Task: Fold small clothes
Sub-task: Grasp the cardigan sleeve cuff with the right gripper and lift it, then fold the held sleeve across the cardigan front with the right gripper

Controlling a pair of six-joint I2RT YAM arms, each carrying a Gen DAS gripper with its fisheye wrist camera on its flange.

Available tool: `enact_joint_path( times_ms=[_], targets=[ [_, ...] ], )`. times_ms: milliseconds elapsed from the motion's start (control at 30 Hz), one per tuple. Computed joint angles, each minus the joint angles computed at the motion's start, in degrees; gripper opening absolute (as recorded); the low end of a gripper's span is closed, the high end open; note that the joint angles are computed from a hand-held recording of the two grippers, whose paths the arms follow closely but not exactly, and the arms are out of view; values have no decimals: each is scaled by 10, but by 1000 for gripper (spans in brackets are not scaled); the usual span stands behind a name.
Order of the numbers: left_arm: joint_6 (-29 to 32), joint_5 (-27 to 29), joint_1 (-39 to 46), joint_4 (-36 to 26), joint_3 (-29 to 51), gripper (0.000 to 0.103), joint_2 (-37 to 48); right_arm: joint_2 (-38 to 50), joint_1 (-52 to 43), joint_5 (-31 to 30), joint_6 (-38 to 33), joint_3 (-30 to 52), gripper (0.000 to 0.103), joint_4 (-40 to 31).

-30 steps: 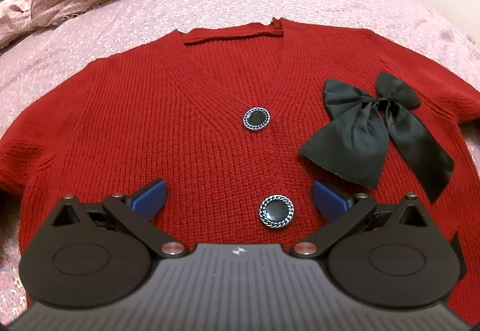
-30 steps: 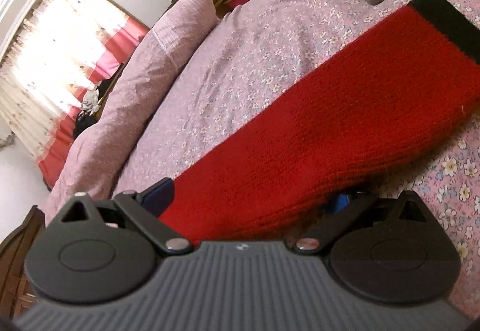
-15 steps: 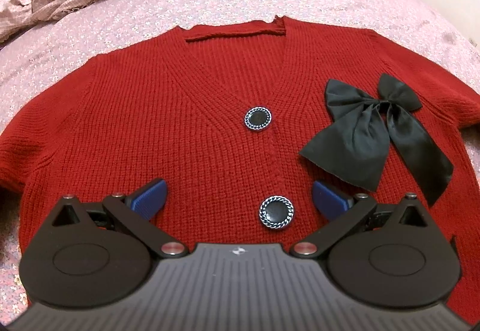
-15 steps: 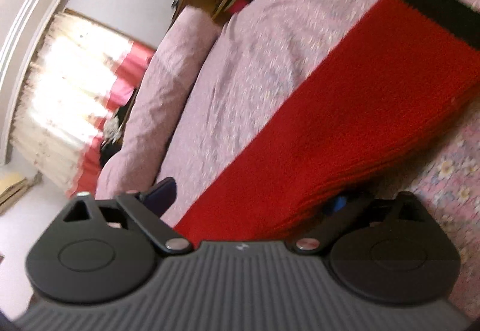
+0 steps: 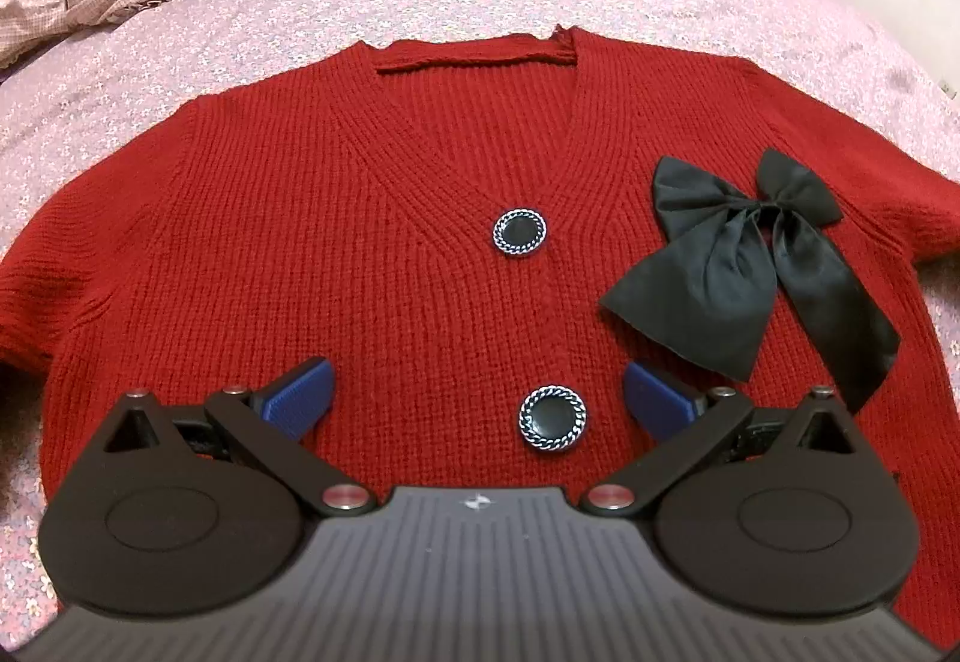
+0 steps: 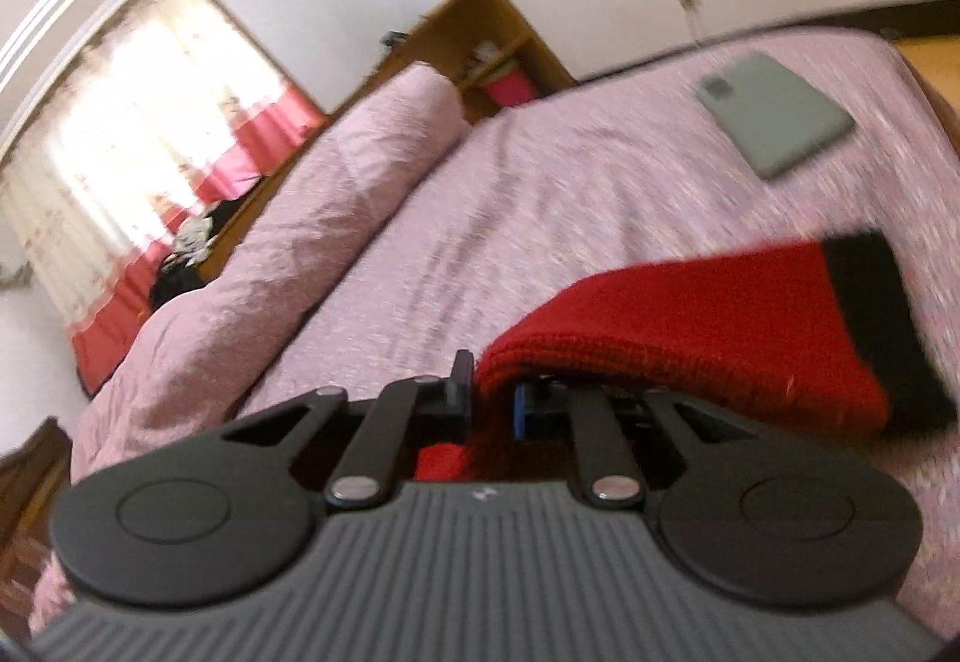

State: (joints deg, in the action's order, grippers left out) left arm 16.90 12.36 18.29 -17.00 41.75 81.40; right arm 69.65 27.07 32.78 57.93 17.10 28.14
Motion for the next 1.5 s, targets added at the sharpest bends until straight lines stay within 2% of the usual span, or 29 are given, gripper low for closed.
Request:
enact_joint_path(
  times_ms=[333,833,1233,1500],
  targets=[
    [-23,0,15,-40,23,103,-5,-2,54,-20,-137,52,14,70],
    [-2,11,63,-52,17,103,-51,115,147,-66,-208,201,14,91],
    [23,10,114,-34,21,103,-48,261,205,-104,-240,323,14,48],
    [26,3,120,-22,20,103,-21,351,215,-165,-237,409,16,-30]
  ],
)
